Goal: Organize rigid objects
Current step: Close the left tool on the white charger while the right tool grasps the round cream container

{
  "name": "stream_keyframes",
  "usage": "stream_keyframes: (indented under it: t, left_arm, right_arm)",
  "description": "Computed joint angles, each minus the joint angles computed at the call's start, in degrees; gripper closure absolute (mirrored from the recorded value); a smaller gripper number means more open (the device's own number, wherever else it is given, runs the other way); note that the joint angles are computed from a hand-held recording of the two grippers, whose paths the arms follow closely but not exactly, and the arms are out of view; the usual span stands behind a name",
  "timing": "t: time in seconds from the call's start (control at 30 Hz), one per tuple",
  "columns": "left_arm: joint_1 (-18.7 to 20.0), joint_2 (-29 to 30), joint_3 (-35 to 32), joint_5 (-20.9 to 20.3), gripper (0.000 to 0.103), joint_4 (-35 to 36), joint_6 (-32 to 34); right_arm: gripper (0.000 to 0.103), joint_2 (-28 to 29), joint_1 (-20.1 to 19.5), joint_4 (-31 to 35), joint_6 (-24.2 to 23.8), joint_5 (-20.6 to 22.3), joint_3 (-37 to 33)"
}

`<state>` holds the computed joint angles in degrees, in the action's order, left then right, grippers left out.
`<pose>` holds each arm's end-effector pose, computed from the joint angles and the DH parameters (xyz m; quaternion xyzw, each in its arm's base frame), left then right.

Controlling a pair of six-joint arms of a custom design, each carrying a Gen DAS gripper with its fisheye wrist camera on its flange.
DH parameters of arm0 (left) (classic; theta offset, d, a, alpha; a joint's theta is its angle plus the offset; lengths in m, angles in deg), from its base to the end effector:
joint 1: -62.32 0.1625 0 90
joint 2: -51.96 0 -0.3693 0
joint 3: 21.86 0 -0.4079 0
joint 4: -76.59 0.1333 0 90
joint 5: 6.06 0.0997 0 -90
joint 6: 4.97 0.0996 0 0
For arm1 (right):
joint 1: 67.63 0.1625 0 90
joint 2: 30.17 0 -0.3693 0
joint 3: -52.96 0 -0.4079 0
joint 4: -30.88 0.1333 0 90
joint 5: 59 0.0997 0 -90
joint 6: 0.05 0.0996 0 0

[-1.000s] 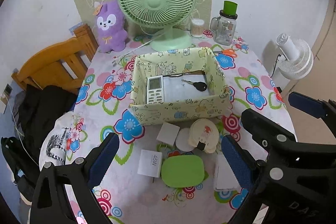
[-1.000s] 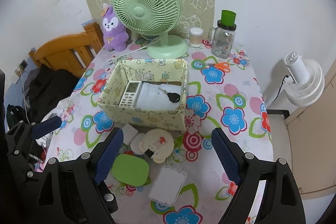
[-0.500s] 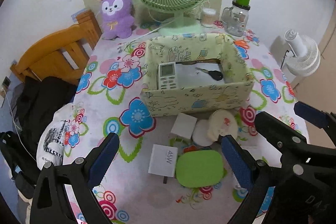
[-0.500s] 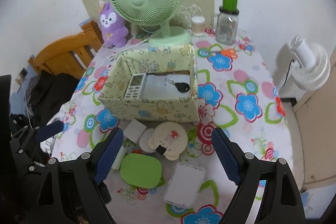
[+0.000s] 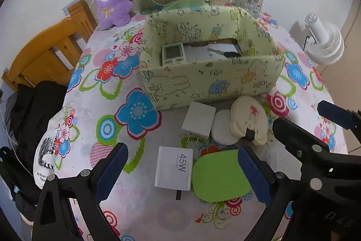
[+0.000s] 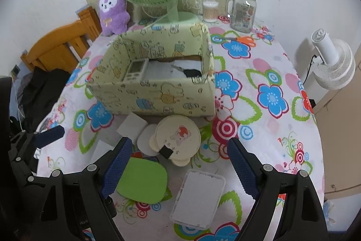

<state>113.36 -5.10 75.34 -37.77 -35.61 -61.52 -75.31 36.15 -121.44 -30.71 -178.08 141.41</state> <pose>-0.2023 -0.5969 0.1290 -0.0569 0.8642 -0.2646 0.4242 0.2444 -0.6401 0.0947 0.3226 -0.8995 0.1218 0.2684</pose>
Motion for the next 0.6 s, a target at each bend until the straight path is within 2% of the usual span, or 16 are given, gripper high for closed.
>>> stream_keyframes:
  t: [0.17, 0.6]
  left_arm:
    - [0.9, 0.2, 1.1, -1.4, 0.004, -3.2, 1.4]
    - [2.9, 0.3, 2.9, -3.7, 0.004, -5.7, 1.5]
  right_arm:
    - [0.015, 0.6, -0.6, -0.7, -0.5, -0.3, 0.4]
    - [0.015, 2.7, -1.6, -1.0, -1.4, -2.1, 0.4]
